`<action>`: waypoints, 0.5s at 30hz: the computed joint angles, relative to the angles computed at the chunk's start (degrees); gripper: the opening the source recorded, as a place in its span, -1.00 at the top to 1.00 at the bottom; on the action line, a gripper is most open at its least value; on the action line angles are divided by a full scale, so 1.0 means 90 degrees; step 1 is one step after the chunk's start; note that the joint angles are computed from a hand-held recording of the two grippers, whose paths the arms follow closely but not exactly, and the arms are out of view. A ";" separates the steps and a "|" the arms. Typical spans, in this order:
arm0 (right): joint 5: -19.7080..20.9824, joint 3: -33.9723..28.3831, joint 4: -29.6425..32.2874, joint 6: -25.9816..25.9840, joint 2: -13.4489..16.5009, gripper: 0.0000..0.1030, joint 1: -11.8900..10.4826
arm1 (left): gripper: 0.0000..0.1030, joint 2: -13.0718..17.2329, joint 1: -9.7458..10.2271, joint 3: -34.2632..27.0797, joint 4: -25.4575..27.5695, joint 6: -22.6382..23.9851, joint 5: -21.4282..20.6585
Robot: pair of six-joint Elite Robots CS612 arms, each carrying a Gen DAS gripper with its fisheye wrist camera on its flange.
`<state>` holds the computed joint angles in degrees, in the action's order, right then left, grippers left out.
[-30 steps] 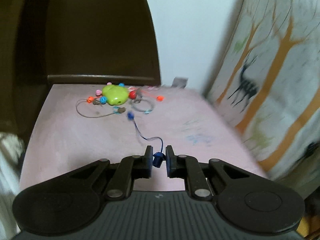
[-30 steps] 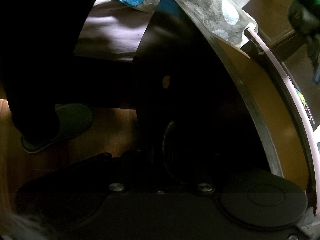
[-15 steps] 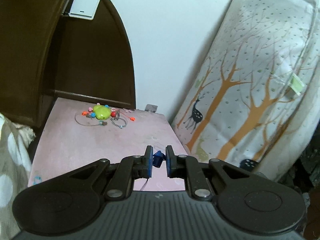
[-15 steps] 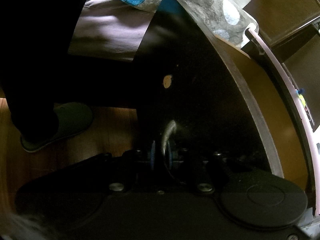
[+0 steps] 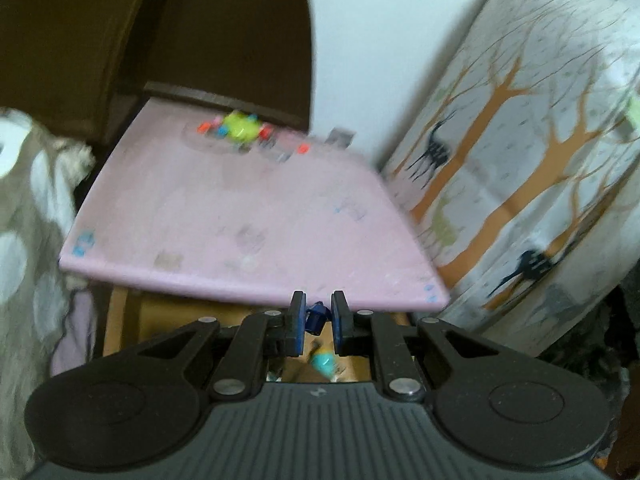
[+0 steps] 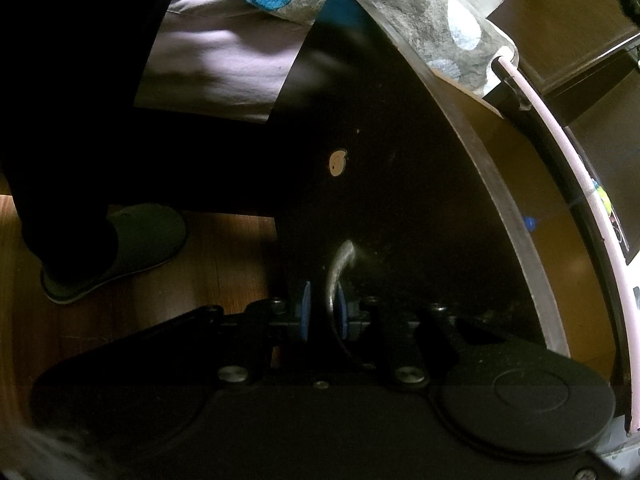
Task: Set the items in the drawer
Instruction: 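Carry the blue-plugged cable into the drawer and release it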
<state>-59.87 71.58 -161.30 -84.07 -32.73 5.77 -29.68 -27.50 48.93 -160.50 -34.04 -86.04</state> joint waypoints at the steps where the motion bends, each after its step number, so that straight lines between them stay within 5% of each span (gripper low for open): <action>1: 0.0000 0.0000 0.0000 0.0000 0.0000 0.73 0.0000 | 0.77 0.0000 0.0002 -0.0005 0.0264 0.0001 -0.0017; 3: 0.0003 0.0003 0.0001 -0.0006 -0.0002 0.73 0.0000 | 0.64 0.0001 -0.0022 -0.0053 0.0955 0.0061 0.0152; 5: -0.0022 0.0038 -0.0051 0.0034 -0.0013 0.73 0.0009 | -0.16 -0.0021 -0.0051 0.0002 0.1358 0.0134 0.0374; 6: -0.0024 0.0039 -0.0052 0.0034 -0.0014 0.73 0.0009 | -0.27 -0.0045 -0.0047 0.0096 0.1307 0.0041 0.0373; 15: -0.0031 0.0053 -0.0060 0.0046 -0.0022 0.73 0.0009 | -0.28 -0.0133 -0.0065 0.0403 0.0837 -0.0238 0.0474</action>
<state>-60.14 72.06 -161.84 -83.66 -32.93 5.85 -30.88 -28.08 52.56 -152.97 -36.19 -81.78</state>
